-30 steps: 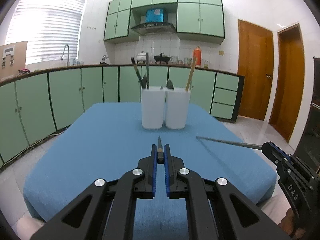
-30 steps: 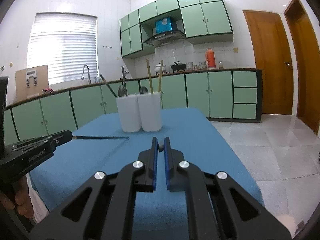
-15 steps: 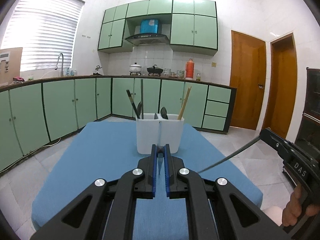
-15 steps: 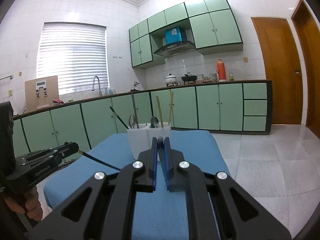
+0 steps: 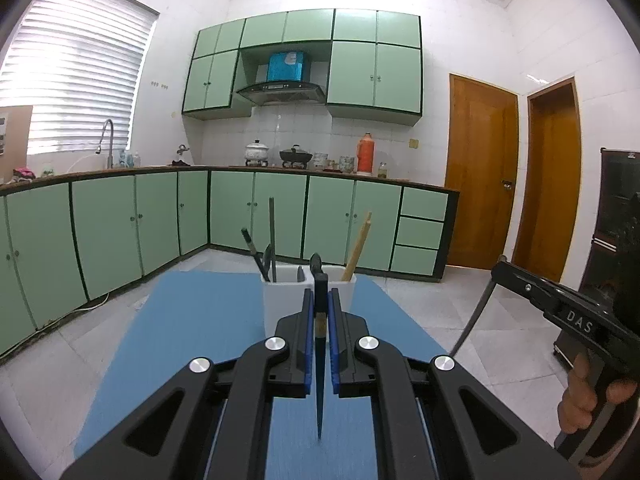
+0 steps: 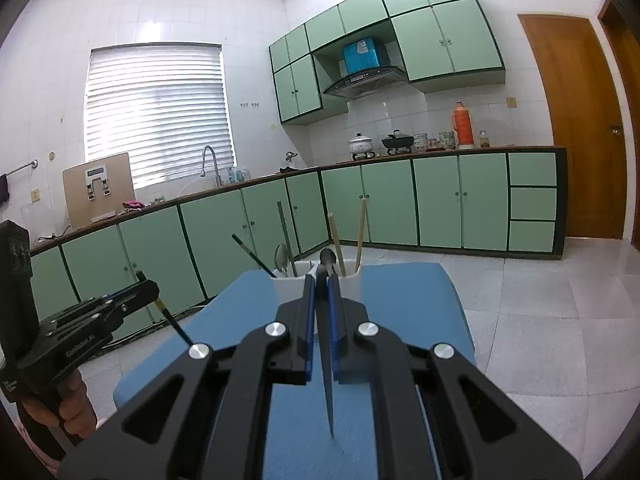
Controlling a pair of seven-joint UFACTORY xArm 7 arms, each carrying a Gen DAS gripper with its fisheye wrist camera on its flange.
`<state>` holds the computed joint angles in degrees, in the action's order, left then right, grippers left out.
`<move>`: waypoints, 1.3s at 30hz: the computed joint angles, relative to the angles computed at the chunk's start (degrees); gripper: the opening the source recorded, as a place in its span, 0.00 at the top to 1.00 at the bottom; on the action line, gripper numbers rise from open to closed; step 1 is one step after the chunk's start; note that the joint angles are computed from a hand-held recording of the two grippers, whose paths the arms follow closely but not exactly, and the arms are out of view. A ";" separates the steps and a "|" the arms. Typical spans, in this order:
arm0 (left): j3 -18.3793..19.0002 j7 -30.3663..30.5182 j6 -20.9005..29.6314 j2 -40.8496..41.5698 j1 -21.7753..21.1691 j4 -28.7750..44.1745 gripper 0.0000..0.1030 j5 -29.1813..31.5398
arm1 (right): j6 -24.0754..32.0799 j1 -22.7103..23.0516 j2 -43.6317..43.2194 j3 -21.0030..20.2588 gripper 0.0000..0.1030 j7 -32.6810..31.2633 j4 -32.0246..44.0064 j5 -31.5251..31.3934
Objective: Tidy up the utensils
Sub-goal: 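Lift both chopsticks and carry them over the white holder, then lower both chopsticks into the holder and open both tools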
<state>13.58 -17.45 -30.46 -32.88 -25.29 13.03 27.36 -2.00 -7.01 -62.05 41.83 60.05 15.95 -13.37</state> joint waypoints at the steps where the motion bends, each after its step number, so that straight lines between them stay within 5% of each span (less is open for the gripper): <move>1: 0.51 -0.20 0.24 0.22 -0.49 0.56 0.94 0.46 | -0.11 -0.13 0.51 -0.45 0.95 -0.49 0.42 -0.24; 15: 7.75 -7.82 0.51 6.86 -6.18 11.96 0.94 10.14 | -2.64 -5.60 9.47 -6.09 0.95 -12.06 8.68 -0.68; 23: 6.81 -15.54 -1.39 15.28 -4.43 24.17 0.94 14.42 | -6.58 -12.27 18.01 -7.15 0.95 -19.37 16.85 1.33; 32: -0.81 -14.02 -3.17 26.65 1.42 37.47 0.94 6.86 | -12.91 -25.94 30.20 0.97 0.95 -26.60 28.72 5.66; 39: -7.89 -5.20 -3.50 35.91 5.75 45.67 0.94 -4.69 | -17.37 -44.88 35.40 18.49 0.95 -33.20 36.44 10.83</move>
<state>5.69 -22.65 -33.96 3.03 -19.54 58.70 22.66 -19.37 -51.89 -26.65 60.32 26.85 52.38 -2.54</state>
